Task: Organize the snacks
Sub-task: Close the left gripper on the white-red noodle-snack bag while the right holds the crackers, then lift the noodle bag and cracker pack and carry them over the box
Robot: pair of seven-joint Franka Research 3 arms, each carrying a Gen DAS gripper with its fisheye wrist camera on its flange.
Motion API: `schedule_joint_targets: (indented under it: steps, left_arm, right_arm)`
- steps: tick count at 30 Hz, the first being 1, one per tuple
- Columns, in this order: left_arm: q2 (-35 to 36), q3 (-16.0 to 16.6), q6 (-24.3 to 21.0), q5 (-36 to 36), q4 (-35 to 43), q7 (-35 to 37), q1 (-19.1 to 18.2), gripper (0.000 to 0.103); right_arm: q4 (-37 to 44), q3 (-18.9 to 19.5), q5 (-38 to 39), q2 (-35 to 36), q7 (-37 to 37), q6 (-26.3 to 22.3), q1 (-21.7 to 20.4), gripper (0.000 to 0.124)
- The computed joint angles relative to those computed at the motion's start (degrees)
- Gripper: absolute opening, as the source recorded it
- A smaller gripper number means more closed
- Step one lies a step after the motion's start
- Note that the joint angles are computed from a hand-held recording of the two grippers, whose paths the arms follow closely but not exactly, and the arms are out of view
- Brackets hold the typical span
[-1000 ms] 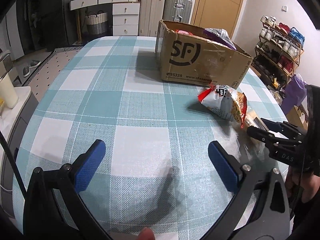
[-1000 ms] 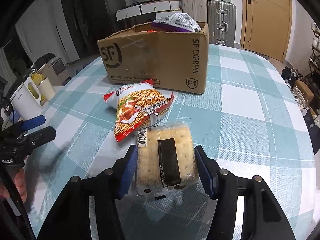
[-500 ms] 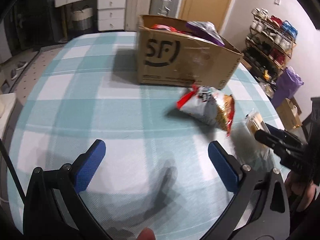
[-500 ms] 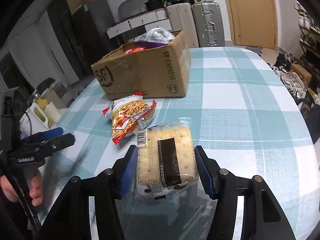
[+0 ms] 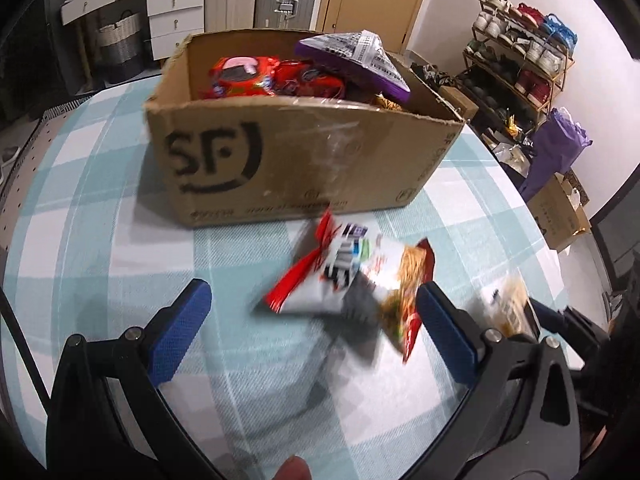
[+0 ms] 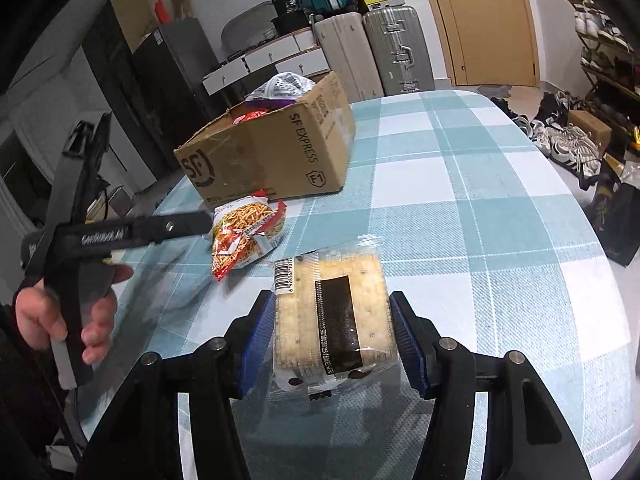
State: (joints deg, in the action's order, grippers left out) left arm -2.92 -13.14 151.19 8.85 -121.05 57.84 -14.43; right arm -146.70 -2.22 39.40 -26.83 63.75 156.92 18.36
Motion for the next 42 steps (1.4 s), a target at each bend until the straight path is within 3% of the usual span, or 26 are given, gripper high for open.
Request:
schedule_joint_targets:
  steps: [10,15,18,22,23,26,42]
  left_arm:
    - [10.03,-0.86,-4.56,-5.51,10.16,7.10,0.54,0.102]
    - [10.48,-1.47,-1.58,-12.49,8.97,11.16,2.21,0.102]
    - [10.08,-1.99,0.66,-17.19,7.78,14.92,3.07,0.092]
    - [8.62,-3.44,3.04,-29.10,5.34,24.99,4.38,0.064]
    - [8.61,-3.27,2.57,-29.64,5.50,26.05,4.18,0.058]
    - [8.16,-2.58,2.71,-28.08,5.30,26.63,3.21,0.053]
    - [6.52,-1.85,4.62,-25.96,2.80,23.23,0.80,0.052]
  right_arm:
    - [-0.72,-0.38,0.24,-0.98,0.11,0.02,-0.08,0.058]
    - [-1.03,-0.46,0.63,-1.17,0.39,0.30,-0.04,0.058]
    - [-1.04,-0.46,0.54,-1.14,0.58,0.21,-0.10,0.058]
    - [-1.08,-0.59,0.91,-1.13,0.66,0.34,0.07,0.058]
    - [-1.09,-0.57,0.91,-1.15,0.68,0.36,0.05,0.058]
    - [-1.06,-0.64,0.99,-1.13,0.57,0.35,0.11,0.058]
    - [-1.86,-0.29,0.56,-2.76,1.59,0.93,0.19,0.058]
